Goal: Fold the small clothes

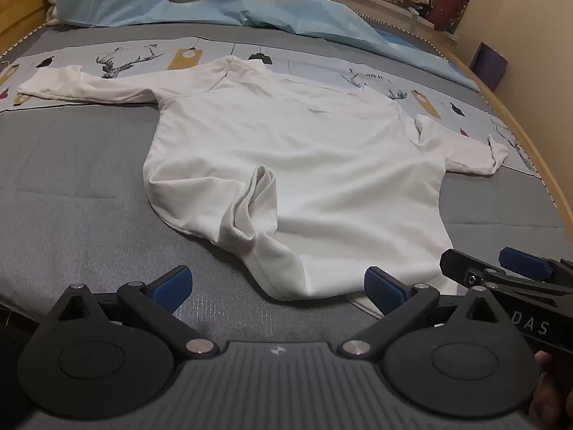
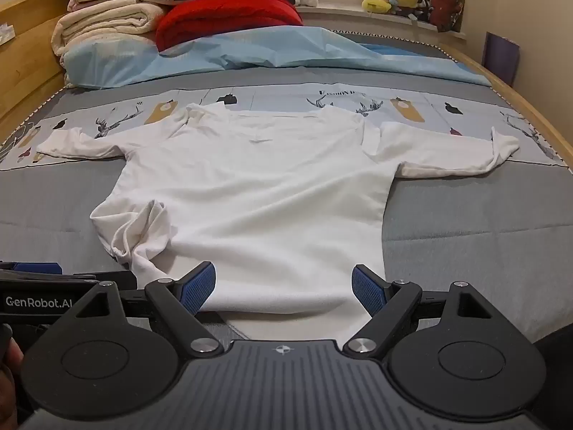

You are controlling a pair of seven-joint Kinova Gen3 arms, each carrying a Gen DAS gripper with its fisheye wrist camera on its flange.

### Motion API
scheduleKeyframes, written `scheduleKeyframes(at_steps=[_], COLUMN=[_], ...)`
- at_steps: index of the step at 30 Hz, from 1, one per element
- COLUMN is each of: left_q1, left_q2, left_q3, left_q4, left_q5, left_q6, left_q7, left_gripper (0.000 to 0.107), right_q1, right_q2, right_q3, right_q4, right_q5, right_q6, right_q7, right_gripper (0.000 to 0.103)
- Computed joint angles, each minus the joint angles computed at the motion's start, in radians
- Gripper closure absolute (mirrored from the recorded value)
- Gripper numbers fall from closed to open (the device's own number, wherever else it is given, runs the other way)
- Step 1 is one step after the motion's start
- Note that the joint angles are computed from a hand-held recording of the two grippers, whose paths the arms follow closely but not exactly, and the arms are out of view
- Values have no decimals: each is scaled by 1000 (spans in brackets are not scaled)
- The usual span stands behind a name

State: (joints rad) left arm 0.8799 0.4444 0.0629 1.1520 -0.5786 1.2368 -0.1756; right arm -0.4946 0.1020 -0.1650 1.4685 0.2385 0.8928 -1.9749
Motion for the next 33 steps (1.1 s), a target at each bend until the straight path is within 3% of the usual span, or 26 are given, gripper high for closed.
scheduleKeyframes(at_steps=[33], left_q1=[1], left_q2=[0], left_q3=[0], left_q4=[1], left_q5=[-2], left_q6=[-1], left_q7=[5], left_gripper=[5], right_q1=[-3], right_q2=[4], right_q3=[2], right_q4=[-7], right_q5=[1], right_q6=[8], right_q7=[0], right_gripper=[19])
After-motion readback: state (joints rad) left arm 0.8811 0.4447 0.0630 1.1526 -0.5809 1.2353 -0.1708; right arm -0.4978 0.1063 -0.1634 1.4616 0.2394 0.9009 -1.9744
